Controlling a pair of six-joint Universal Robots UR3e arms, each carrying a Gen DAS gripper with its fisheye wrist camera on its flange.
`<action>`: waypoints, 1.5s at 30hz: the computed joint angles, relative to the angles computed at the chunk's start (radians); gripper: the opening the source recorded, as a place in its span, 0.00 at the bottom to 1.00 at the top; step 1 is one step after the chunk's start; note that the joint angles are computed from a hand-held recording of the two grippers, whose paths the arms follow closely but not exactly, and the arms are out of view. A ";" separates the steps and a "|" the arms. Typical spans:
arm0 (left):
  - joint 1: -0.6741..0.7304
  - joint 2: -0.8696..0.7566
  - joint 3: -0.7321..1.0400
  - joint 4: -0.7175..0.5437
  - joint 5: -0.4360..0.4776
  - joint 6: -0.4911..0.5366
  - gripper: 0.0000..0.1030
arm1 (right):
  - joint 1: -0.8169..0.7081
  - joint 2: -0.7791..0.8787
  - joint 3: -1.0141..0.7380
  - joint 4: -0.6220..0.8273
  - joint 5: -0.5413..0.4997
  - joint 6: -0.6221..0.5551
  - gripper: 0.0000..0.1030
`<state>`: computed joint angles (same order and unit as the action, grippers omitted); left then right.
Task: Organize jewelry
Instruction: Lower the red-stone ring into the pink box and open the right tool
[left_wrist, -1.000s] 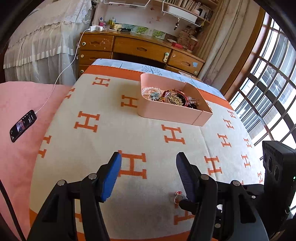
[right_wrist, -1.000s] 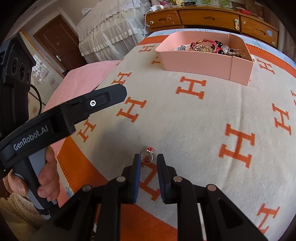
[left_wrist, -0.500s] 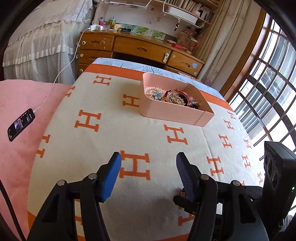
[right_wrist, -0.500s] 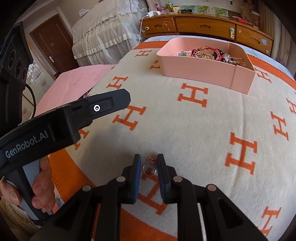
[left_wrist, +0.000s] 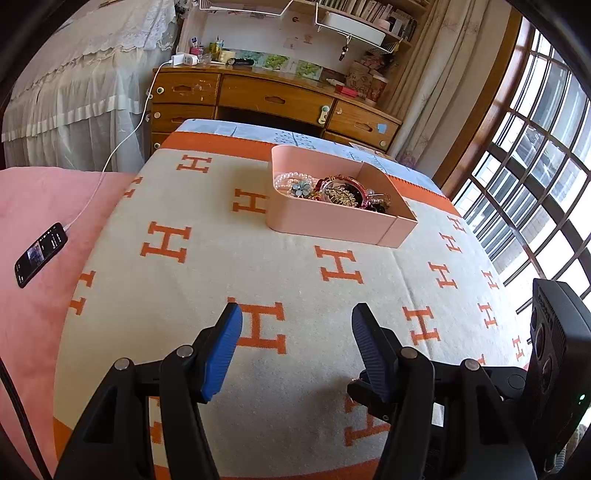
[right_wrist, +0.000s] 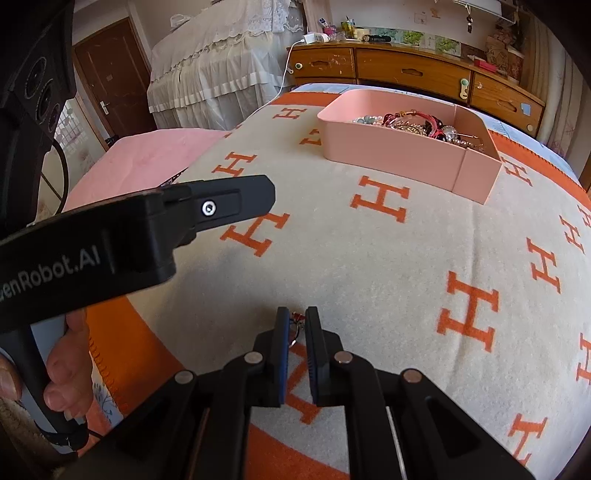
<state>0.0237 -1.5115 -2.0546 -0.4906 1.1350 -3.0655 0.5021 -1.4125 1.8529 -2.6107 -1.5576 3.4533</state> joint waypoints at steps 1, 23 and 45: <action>0.002 0.000 -0.001 -0.002 -0.002 0.003 0.58 | -0.003 -0.003 0.002 -0.005 -0.002 0.001 0.08; -0.204 -0.323 0.635 -0.162 0.280 -0.118 0.99 | -0.349 -0.088 -0.186 0.122 0.130 -0.055 0.08; -0.217 -0.821 1.350 -0.546 0.289 -0.196 0.99 | -0.468 0.315 -0.545 0.167 0.203 0.035 0.09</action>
<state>-0.1929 -2.3321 -0.7050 -1.0364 1.4242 -3.2613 0.0341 -1.0976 1.3075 -2.4438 -1.3544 3.4887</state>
